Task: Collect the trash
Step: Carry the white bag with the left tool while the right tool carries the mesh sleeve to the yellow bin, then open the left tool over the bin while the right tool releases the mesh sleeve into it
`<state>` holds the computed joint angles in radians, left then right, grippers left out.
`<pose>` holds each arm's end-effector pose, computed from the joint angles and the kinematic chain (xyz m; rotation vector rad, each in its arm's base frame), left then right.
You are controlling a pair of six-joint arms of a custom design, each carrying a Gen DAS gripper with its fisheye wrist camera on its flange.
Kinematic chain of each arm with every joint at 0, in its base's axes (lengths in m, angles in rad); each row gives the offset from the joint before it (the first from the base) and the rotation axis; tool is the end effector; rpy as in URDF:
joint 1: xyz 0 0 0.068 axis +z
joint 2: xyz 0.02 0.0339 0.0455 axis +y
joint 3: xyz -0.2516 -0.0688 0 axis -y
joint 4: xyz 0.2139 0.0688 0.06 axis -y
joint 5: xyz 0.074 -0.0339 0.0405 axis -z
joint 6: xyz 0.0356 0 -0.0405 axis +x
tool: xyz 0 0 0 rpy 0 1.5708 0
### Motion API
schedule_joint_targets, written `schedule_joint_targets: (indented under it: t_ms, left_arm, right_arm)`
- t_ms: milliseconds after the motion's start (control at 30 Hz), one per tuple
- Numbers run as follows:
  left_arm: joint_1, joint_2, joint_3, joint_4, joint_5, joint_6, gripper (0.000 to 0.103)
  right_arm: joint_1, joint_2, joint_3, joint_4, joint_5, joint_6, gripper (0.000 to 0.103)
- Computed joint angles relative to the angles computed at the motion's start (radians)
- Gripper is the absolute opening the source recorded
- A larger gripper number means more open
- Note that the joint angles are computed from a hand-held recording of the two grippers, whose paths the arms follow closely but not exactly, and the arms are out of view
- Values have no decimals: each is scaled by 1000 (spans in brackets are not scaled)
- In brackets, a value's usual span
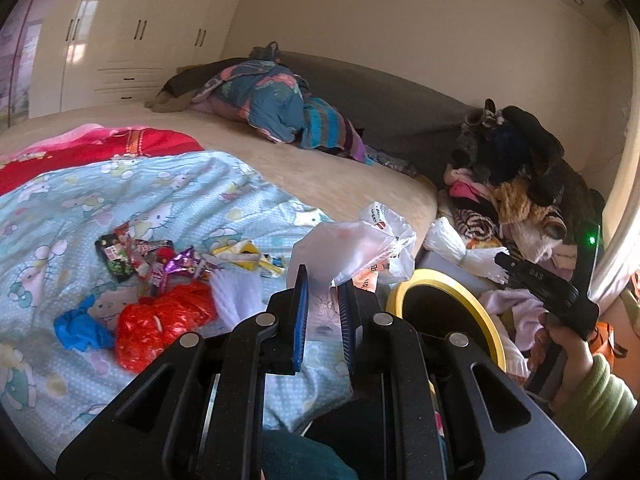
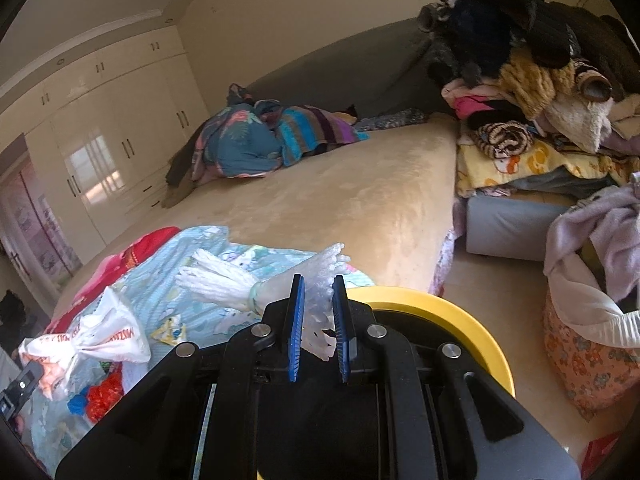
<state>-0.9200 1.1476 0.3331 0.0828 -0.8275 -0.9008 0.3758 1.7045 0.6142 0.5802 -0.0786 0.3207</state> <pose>0.1300 -0.1274 0.1630 -0.3736 2.0096 -0.1663 0.2791 0.1131 0.1474 -0.1072 2.1162 0.5022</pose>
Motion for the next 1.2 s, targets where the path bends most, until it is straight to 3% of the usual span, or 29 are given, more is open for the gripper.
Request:
schedule_joint_targets:
  t_ms: [700,1067,1100,1133,1200]
  left_arm:
    - [-46,393,173,149,122,85,10]
    - [-23,638,344,175,267,192,11]
    - [-13,661,364,169,294,202,13]
    - [-6,678,380,162,301,204,17]
    - [11,692,386,180,323,212,36]
  right_arm:
    - [-93,154,57,-28,-22,-5,14]
    - [-124,214,103,-81,-45,-25,17]
    - [-125,220,109,-90,-43,-24,20]
    - [-126,227,111,-88,-40,-17,28]
    - [-127,234,111,-84,-37,-3,40]
